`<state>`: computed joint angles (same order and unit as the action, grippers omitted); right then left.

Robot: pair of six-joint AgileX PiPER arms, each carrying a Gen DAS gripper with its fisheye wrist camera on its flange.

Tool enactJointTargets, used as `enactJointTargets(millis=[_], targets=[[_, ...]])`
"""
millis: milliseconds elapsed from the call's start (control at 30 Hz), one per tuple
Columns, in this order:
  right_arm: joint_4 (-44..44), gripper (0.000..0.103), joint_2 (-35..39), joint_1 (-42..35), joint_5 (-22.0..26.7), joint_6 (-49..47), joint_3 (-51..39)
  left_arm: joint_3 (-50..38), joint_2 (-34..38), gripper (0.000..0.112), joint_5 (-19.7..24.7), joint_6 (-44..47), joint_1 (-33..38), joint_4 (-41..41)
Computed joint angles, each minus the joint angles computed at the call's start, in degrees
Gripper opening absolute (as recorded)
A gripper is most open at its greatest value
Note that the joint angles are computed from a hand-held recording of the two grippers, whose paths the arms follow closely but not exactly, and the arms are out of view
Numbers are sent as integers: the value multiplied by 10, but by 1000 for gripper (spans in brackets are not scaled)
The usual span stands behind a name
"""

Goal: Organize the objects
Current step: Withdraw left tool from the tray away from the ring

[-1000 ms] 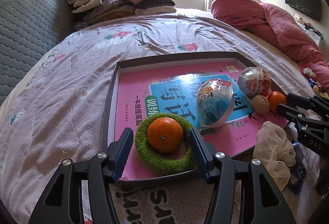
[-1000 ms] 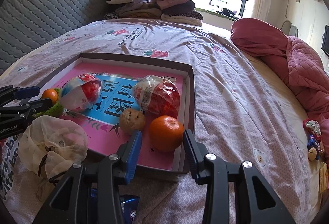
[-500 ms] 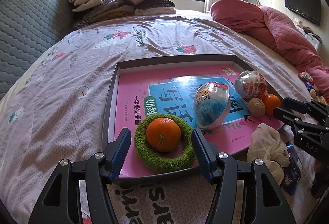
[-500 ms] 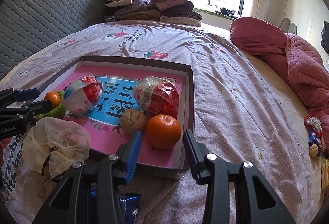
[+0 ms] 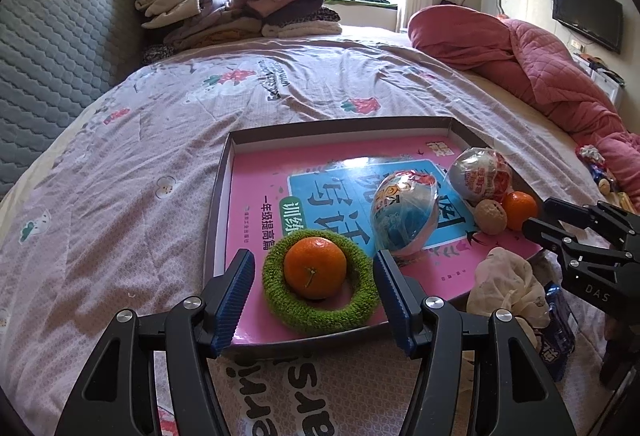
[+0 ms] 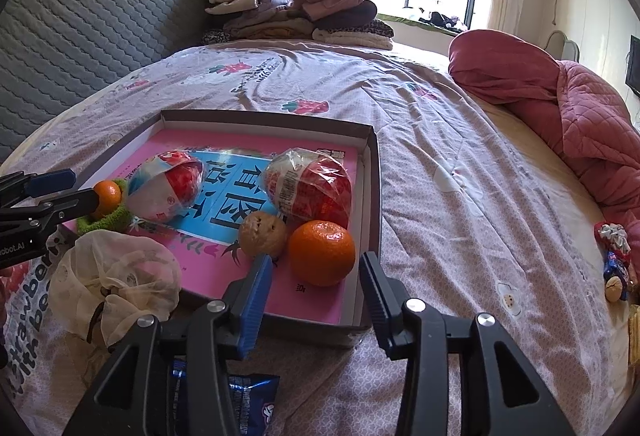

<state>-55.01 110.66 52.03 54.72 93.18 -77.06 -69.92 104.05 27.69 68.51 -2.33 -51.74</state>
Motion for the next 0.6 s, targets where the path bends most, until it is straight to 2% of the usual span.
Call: enactJointTargets(millis=[467, 600], targets=[[-6, 50, -6, 1, -3, 10, 5, 1, -9, 64, 3, -9, 6, -5], [-7, 55, -6, 2, 1, 11, 3, -6, -7, 71, 17, -15, 11, -5]])
